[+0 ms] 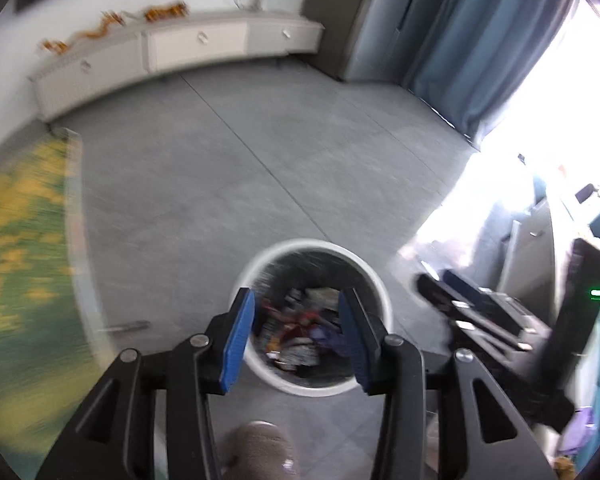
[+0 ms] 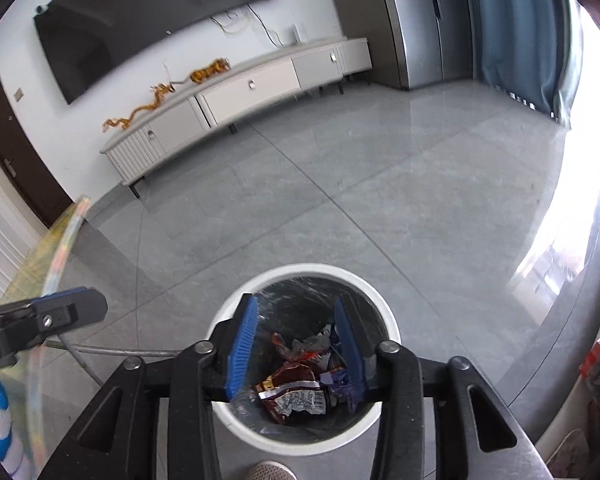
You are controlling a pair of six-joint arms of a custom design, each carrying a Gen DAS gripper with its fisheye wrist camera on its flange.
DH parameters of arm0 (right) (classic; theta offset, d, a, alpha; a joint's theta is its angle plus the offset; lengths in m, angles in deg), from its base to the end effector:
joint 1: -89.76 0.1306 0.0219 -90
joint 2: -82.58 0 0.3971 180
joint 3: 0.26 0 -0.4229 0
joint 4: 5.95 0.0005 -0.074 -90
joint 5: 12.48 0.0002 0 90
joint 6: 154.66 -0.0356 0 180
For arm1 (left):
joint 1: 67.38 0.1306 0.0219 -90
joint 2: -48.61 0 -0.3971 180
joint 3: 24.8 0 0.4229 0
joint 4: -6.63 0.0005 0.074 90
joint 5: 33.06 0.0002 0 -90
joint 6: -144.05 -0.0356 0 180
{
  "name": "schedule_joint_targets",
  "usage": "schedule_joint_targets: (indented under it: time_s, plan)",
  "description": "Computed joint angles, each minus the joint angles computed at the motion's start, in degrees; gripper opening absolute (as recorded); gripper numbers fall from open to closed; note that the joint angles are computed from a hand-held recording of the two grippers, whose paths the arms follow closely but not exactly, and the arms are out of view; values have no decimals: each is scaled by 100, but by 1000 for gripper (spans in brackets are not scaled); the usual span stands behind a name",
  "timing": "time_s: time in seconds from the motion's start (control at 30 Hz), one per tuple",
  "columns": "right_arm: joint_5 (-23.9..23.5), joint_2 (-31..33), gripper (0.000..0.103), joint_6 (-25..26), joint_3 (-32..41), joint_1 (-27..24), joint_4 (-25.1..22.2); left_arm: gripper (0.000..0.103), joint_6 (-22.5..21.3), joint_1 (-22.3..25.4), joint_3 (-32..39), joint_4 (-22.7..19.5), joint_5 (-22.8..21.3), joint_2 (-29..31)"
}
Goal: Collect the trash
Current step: 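Hold both tools over the white bin and open them to drop the items, then move both open tools back over the empty table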
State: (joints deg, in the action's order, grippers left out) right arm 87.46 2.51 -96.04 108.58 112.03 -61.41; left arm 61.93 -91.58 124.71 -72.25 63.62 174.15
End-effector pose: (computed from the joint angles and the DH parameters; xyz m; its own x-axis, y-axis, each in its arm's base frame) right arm 0.5421 0.2148 0.5079 -0.7107 0.2632 -0.6524 0.1249 0.9599 0.2511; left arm 0.6383 -0.2919 0.5359 -0.8035 0.2118 -0.5564 0.3614 0.9162 -0.1731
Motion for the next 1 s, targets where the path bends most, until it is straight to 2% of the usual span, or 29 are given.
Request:
schedule_joint_targets:
  time_s: [0.13, 0.27, 0.37, 0.53, 0.7, 0.83, 1.0]
  plan:
    - [259, -296, 47, 247, 159, 266, -137, 42, -20, 87, -1098, 644, -846, -998]
    - [409, -459, 55, 439, 523, 655, -302, 42, -84, 221, -1866, 947, -1489, -1755]
    - [348, -339, 63, 578, 951, 980, -392, 46, -95, 415, -2562, 1198, -1807, -2409]
    - [221, 52, 65, 829, 1640, 1562, -463, 52, -171, 887, -3567, 1549, -2443, -3447]
    - [279, 501, 66, 893, 2295, 2027, -478, 54, -243, 1490, -4211, 1725, -2691, -4228]
    - [416, 863, 69, 885, 2811, 2298, -591, 55, -361, 1959, -4596, 1835, -2682, -4704]
    - [608, 1525, 71, 977, 3785, 2621, -1121, 56, -410, 2543, -4963, 1965, -2550, -5147]
